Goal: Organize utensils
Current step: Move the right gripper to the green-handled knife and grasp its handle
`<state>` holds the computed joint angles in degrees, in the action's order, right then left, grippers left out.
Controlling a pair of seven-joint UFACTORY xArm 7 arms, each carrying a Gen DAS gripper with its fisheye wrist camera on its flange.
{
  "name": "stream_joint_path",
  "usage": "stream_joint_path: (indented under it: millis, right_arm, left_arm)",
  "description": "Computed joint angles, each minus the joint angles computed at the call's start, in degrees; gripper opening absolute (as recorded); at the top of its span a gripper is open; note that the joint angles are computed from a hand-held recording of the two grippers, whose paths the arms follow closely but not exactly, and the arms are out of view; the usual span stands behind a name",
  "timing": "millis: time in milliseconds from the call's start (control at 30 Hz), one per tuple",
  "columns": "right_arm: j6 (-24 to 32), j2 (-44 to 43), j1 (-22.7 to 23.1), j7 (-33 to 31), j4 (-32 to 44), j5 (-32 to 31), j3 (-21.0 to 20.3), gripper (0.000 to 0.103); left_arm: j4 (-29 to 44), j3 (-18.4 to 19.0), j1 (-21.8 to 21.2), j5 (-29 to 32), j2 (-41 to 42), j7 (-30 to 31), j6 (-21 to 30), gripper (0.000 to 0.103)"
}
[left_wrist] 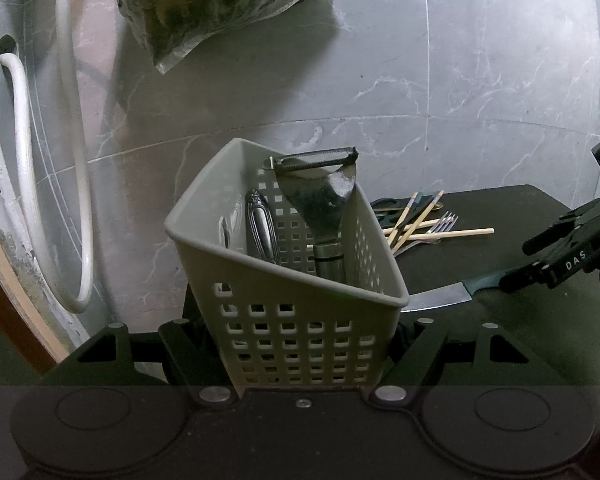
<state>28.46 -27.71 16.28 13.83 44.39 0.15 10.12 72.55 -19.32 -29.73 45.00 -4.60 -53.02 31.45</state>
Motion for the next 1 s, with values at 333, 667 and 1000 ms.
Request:
stream_joint_path:
  millis: [333, 667, 1000]
  right_arm:
    - [-1.1, -0.6, 2.2, -1.6, -1.6, 4.9, -2.0, 0.102]
    - [0.3, -5.3, -2.2, 17.0, -2.8, 5.3, 2.5, 0.102]
    - [0.2, 2.0, -4.9, 39.5, 2.1, 3.5, 5.2, 0.102]
  left_arm:
    - [-0.1, 0.0, 0.0, -0.1, 0.0, 0.1, 0.0, 0.077]
    - [0.1, 0.1, -0.1, -0.1, 0.1, 0.1, 0.0, 0.077]
    - [0.1, 0.2, -0.1, -0.4, 0.2, 0.8, -0.2, 0.077]
